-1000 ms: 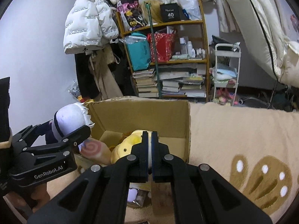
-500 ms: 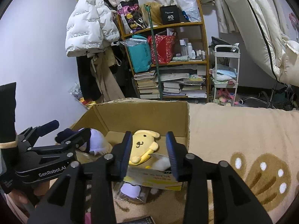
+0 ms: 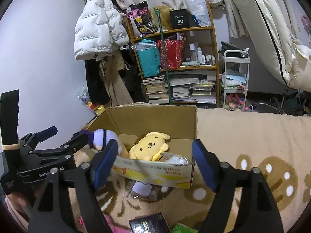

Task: Organize soft objects
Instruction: 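Withdraw both tools from the box toward the pink bear and tissue packs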

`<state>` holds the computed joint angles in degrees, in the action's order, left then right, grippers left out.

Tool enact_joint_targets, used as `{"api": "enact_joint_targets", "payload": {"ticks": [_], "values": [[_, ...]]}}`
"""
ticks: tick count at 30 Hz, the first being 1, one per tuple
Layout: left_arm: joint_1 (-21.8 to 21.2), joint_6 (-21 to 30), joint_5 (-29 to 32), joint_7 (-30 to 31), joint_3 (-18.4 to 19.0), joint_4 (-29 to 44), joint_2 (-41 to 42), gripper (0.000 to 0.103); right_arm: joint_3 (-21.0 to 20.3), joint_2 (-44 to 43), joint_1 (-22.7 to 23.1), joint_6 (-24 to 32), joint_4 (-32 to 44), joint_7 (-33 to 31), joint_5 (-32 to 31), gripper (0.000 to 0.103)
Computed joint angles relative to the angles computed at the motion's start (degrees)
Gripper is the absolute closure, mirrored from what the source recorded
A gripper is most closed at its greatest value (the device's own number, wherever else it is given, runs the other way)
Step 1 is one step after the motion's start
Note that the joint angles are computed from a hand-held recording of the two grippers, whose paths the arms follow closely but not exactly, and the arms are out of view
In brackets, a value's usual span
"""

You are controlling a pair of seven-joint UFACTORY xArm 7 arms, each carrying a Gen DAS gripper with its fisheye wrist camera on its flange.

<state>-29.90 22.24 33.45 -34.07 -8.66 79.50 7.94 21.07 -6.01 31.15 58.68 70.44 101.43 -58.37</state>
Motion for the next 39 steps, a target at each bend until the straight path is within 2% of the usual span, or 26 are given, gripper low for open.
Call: {"api": "enact_joint_targets", "payload": {"ticks": [4,8,19,22,29,39], "values": [[0.59,0.55,-0.29,-0.18,-0.44,-3.17,-3.11,0.001,0.76,0.09,0.83,1.95,0.92,-0.52,0.71,0.008],[2.19,0.80,-5.70,3.16,-2.02,-5.68,-5.86,0.001,1.40,-0.30,1.76,3.84,1.51,-0.91,1.23,0.001],[5.37,1.81,-7.67,5.24,-5.68,-14.17,-14.49,0.001,4.33,-1.83,3.77,9.88,1.97,1.15,2.74,0.000],[5.87,1.70,-10.38,6.75,-6.03,-16.23,-16.65,0.001,4.98,-1.64,4.41,11.70,2.27,2.08,2.82,0.000],[6.84,3.82,-14.67,9.72,-6.95,-18.26,-19.45,0.001,5.93,-1.39,6.00,15.73,3.07,3.20,3.83,0.000],[6.93,7.28,-18.64,13.09,-7.41,-19.14,-20.85,0.001,6.24,-1.95,7.37,18.13,3.02,5.67,5.12,0.000]]}}
